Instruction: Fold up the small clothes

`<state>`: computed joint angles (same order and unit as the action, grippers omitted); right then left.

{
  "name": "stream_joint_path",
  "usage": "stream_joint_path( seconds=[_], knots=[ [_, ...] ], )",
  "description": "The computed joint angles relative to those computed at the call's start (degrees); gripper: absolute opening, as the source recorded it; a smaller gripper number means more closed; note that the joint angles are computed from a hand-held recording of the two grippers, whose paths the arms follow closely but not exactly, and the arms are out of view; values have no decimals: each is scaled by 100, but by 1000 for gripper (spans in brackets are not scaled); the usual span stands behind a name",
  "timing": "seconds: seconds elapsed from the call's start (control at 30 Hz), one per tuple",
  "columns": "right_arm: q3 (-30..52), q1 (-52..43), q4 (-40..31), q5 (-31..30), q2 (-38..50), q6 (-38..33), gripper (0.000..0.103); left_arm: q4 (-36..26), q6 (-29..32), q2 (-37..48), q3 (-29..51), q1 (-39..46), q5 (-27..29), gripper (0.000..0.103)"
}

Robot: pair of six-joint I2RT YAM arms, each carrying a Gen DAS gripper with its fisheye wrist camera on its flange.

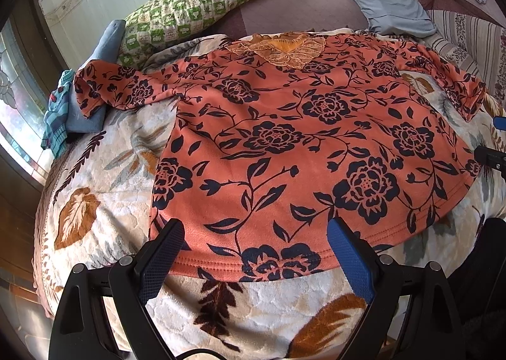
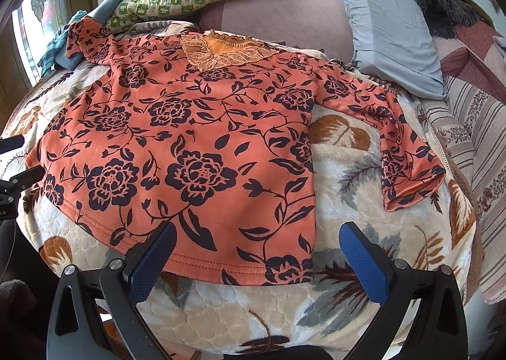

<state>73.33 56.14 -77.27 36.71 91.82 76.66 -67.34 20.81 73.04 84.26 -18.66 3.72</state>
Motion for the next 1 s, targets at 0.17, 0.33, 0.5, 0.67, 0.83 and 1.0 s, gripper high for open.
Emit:
stream_joint_path(
  seconds=[0.17, 0.33, 0.5, 0.67, 0.83, 1.0],
  knots=[
    [15, 12, -14, 3, 14, -2, 103, -3, 14, 5, 9, 4, -1, 92],
    [25, 10, -10, 5, 29, 1, 103, -16, -3, 20, 33, 26, 18, 92],
    [-64, -35, 55, -23, -50, 14, 103, -31, -39, 79, 71, 41, 35, 92],
    [-538, -155, 213, -83, -547, 365, 103, -85, -213, 375, 302, 160, 58, 92],
    [-723, -193, 224, -104, -717, 508, 103, -1, -289, 455, 313, 140, 34, 92],
    [-717, -207, 332, -118, -656, 403, 103, 62, -255, 405, 208, 109, -2, 92]
  ],
)
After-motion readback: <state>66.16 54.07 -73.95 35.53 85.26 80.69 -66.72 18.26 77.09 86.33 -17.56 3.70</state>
